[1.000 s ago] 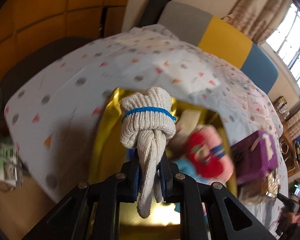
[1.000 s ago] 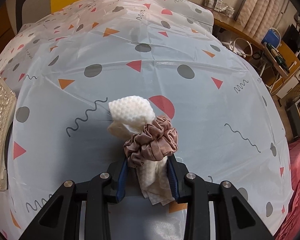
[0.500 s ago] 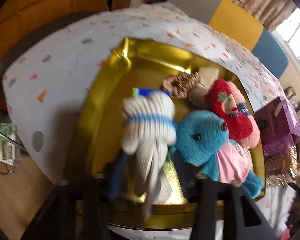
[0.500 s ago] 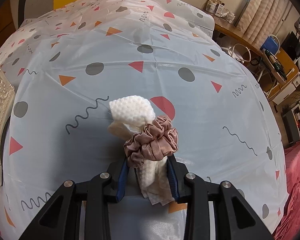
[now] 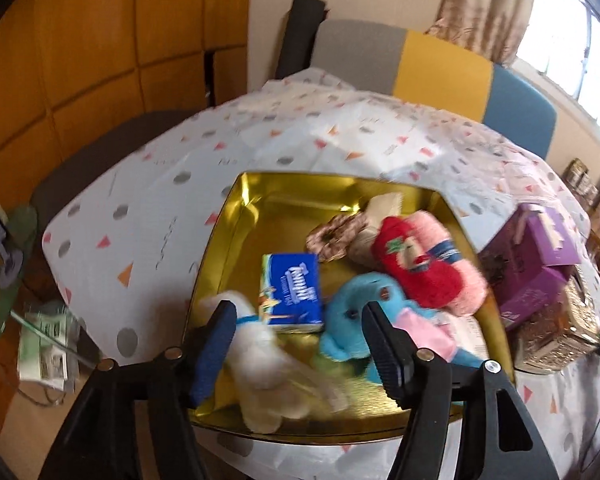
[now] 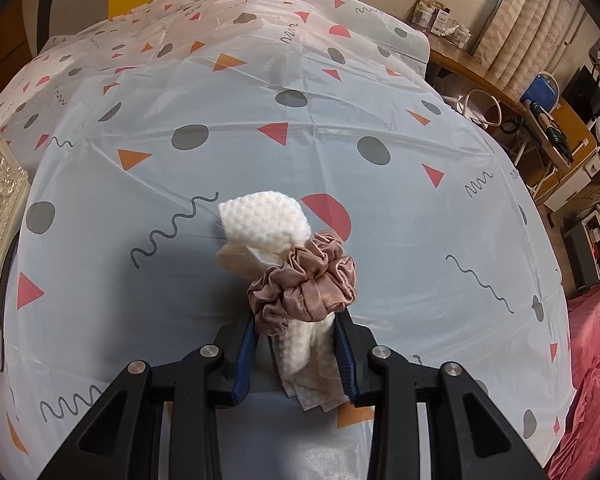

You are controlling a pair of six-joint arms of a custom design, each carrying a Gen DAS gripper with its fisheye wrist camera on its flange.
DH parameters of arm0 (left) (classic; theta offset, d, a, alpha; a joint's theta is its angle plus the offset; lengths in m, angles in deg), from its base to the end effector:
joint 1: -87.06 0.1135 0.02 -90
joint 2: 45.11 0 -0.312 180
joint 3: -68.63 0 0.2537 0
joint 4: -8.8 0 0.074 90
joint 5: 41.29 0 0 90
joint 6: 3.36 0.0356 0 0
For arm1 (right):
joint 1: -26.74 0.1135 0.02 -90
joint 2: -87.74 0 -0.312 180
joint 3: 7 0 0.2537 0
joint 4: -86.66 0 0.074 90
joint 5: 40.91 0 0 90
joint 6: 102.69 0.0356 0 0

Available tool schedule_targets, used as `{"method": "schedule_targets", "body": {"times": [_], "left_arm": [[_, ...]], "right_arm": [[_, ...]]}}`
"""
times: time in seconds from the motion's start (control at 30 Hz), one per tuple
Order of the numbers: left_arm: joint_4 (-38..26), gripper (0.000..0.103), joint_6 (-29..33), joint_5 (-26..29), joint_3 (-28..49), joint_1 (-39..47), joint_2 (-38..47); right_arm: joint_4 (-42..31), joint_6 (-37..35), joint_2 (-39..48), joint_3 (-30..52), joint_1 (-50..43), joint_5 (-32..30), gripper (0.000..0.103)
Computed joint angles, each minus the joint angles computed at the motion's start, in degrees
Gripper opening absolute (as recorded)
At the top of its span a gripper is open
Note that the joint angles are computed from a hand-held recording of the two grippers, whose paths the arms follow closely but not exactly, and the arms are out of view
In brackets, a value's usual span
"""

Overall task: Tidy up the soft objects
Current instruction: 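Carry the white gloves into the gold tray with the left gripper and release, then carry the waffle cloth and scrunchie into the gold tray with the right gripper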

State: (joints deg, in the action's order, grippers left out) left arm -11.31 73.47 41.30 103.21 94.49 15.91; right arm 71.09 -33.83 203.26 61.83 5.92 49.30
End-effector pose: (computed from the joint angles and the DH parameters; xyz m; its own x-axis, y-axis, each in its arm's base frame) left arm 0.1691 0.0267 0.1941 -0.6517 -0.3128 -0.6910 -0.3745 0.9249 -0.0655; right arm 0.3546 -0.1350 0.1135 -0.9004 -0.0435 -0.4330 0.0346 0.9847 -0.1709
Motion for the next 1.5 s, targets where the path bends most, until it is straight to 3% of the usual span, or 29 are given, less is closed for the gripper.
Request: {"method": "schedule_targets", "body": {"times": [0.37,0.8,1.5], "left_arm": [[-3.69,0.071,-0.33,-7.21,1.11,-12.17,-7.06],[-4.22,0.076,-0.26,-6.46,0.89,-15.37,-7.16],[-4.09,0.076,-0.57,-5.28,-0.96,-17.12,-7.53]], "right_arm": [[-2.38,1.97,0.10,1.18,0.85,1.14,0.033],[-8.65,10.29,-1.48,4.84,4.84,-3.74,0.032],[-12.17,18.35,-12.03,10.81,20.58,-8.58,0.032]]}}
